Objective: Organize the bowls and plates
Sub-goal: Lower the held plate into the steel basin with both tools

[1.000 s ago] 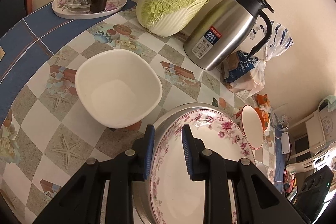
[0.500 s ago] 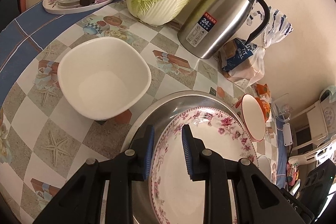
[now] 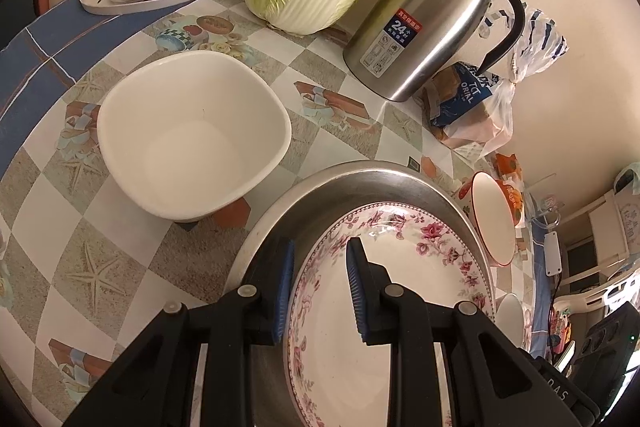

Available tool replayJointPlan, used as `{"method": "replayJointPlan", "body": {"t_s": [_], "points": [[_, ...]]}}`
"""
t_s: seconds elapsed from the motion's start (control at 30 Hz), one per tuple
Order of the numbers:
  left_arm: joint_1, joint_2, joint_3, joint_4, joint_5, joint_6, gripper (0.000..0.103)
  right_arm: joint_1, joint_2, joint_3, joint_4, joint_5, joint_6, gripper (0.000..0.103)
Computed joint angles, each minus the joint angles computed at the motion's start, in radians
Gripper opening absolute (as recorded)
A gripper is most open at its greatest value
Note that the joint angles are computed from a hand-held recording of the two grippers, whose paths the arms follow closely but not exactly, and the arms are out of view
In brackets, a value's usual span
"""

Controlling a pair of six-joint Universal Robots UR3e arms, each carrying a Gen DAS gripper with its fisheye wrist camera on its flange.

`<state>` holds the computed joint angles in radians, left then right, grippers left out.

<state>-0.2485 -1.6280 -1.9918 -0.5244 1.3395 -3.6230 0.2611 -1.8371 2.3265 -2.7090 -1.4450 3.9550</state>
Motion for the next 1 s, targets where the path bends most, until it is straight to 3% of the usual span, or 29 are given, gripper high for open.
{"method": "replayJointPlan", "body": {"t_s": [0.6,1.0], "points": [[-0.031,-0.013,0.02,0.02,0.048,0.014,0.026,0.009,0.047,-0.004,-0.018,-0.014,0.011,0.018],[-0.025,-0.002,0.017,0.01,0.06,0.0,0.026,0.088,0.134,-0.12,0.065,-0.114,-0.034,0.02]]}}
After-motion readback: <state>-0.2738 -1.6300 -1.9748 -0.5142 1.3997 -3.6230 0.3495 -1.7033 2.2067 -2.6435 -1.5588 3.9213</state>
